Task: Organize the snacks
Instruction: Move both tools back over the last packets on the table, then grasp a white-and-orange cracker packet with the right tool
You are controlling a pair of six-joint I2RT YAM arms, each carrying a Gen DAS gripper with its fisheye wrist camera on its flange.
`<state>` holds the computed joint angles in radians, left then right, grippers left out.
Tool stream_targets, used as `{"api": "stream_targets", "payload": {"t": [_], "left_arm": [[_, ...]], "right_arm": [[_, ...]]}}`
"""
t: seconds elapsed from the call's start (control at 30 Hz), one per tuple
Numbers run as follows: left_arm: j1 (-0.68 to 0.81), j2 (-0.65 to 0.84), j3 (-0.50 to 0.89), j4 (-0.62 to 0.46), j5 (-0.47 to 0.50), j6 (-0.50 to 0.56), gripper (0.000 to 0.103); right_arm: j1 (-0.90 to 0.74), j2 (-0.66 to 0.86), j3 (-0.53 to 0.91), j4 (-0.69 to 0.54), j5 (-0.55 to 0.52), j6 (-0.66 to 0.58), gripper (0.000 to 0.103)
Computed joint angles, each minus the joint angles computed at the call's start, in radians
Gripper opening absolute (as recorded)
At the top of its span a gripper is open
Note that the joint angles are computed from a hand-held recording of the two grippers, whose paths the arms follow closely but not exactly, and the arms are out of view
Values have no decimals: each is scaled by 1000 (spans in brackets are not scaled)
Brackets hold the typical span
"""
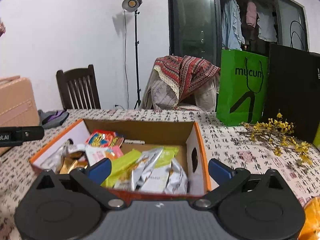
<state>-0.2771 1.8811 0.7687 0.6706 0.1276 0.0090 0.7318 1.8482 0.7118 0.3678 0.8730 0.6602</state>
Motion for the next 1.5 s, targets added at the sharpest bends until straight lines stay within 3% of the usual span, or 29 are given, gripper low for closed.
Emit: {"api": "stream_targets", "payload": {"t": [0.2,0.5,1.03,1.17,1.33,1.5], "left_arm": [[77,-1,-101,50,108,66,103],[174,29,-187,81,181,116,103],[266,149,-201,103,299,179,103],[273,167,-188,93,321,179,103],[272,175,-180,85,329,177,103],[267,180,-174,80,318,172,103]], "right_arm": [[64,28,26,-133,16,119,103],[128,94,54,-243,-34,253,103],[112,271,252,-298,-164,179,103],[105,293,246,-235,-185,157,93],[108,283,215,-197,-189,160,91],[127,259,179,-135,-210,101,53]]}}
